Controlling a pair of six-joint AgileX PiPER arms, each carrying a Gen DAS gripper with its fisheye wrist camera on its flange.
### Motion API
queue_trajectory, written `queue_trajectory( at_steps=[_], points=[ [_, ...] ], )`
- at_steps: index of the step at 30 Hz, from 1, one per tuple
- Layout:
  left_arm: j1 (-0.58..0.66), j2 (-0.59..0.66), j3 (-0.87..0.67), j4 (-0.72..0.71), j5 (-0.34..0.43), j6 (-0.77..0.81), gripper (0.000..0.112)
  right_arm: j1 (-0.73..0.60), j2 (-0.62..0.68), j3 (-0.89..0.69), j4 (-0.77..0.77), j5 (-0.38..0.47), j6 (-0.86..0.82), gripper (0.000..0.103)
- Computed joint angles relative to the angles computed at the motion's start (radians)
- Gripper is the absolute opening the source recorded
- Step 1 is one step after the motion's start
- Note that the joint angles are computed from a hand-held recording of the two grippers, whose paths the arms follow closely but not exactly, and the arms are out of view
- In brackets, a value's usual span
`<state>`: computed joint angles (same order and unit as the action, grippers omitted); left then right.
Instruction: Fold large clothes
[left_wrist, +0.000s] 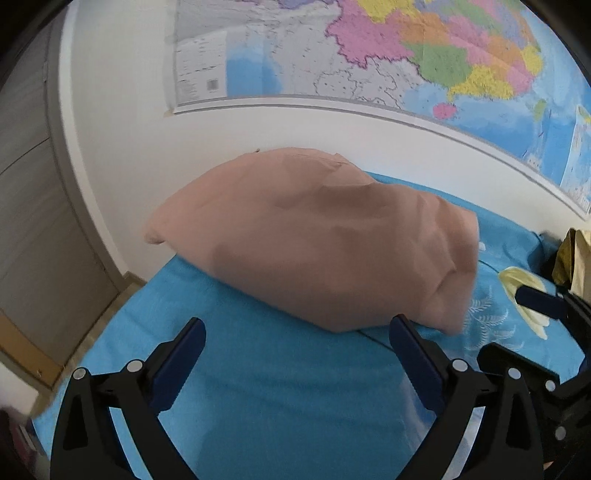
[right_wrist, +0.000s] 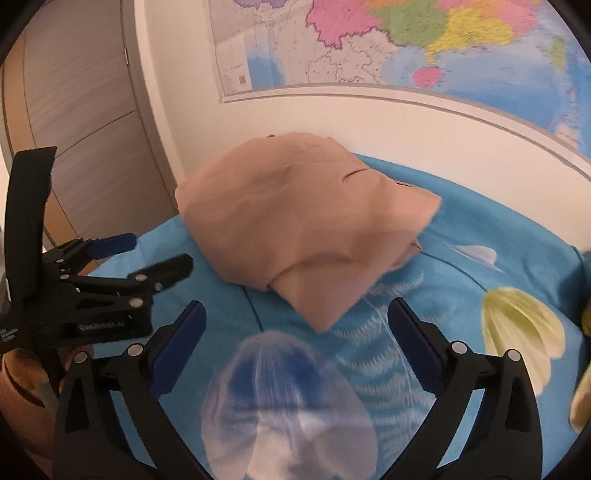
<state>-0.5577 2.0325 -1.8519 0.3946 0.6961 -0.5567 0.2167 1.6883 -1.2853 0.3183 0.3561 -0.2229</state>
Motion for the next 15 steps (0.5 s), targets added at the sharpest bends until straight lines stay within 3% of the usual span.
queue_trajectory(
  at_steps=[3,11,15],
  points=[
    [-0.031,-0.067,0.115,0.082,-0.048,-0.123,0.096,0.019,-0.07,0.094,-0.08,-0.053,0.072,0.097],
    [-0.123,-0.151,0.248,0.185,-0.034,-0.262,0.096,0.044,-0.22,0.272,-0.294,-0.108,0.309,0.097],
    [-0.161,-0.18,0.284,0.231,-0.013,-0.319,0.096,0.037,-0.268,0.323,-0.222,-0.112,0.253,0.097]
  ],
)
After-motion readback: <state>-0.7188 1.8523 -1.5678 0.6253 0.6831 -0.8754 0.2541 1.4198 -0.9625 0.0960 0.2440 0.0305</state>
